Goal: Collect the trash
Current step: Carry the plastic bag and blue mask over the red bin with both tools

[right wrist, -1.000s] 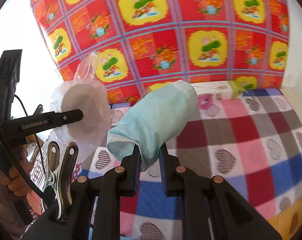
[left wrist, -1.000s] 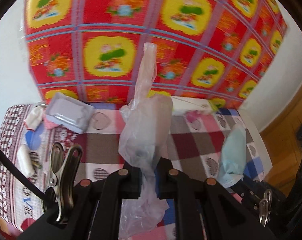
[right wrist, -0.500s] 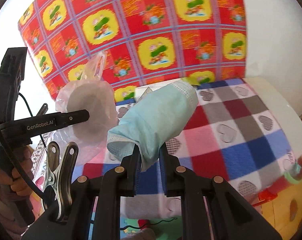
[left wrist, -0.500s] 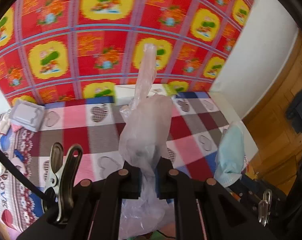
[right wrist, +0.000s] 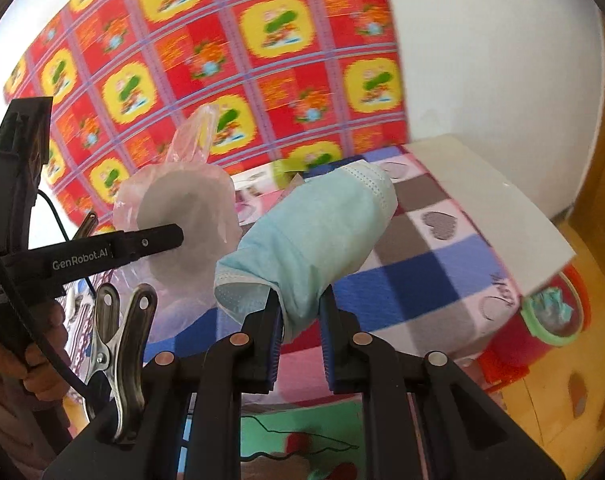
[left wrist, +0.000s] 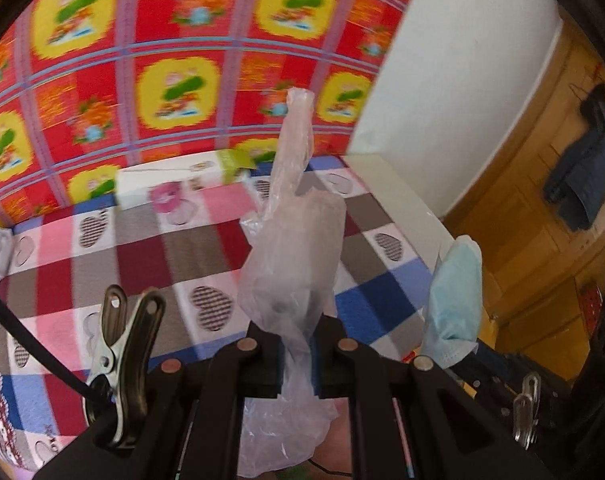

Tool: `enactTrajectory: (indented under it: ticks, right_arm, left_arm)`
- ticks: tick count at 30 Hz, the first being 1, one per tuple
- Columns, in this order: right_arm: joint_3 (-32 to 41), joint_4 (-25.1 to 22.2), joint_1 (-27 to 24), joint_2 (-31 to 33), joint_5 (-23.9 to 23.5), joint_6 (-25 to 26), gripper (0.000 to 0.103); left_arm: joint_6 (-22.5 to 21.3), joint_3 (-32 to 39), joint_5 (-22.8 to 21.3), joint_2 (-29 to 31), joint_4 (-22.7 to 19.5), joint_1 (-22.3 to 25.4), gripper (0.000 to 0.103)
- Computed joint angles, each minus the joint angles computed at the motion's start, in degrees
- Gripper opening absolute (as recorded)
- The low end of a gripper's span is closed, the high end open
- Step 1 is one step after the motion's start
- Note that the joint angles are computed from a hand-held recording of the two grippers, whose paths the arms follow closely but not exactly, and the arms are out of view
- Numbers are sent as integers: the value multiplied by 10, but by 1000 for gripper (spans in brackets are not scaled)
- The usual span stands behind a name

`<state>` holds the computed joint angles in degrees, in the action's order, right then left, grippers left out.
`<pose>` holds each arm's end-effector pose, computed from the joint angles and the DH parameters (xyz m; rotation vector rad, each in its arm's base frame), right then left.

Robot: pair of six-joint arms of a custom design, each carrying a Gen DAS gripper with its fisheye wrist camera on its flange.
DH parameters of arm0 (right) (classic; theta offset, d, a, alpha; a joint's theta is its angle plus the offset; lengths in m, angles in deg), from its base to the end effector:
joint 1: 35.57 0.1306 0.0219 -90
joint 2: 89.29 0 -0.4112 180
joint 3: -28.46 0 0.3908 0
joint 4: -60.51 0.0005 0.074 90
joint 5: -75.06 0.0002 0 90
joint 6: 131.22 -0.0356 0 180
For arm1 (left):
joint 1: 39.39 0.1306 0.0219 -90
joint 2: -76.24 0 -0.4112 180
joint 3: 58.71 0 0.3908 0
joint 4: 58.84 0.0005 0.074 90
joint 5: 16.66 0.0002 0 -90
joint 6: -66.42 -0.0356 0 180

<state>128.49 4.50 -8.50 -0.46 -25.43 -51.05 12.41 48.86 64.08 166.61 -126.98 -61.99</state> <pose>0.4194 0.2211 0.5407 -0.4499 2.3565 0.5245 0.4327 -0.1744 0.5725 -0.3569 2.4346 -0.2532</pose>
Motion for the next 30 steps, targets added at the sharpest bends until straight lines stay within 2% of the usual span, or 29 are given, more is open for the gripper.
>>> enactTrajectory:
  ticks: [10, 17, 23, 30]
  right_arm:
    - [8, -8, -77, 1, 0, 6, 18]
    - [25, -10, -126, 21, 0, 15, 18]
    - [60, -21, -167, 57, -8, 33, 18]
    - [117, -39, -204, 108, -20, 57, 18]
  left_arm:
    - [-21, 96, 33, 95, 14, -28, 9]
    - [-39, 190, 52, 180, 12, -40, 9]
    - [-47, 284, 67, 256, -14, -49, 9]
    - [-72, 476, 86, 379, -85, -57, 9]
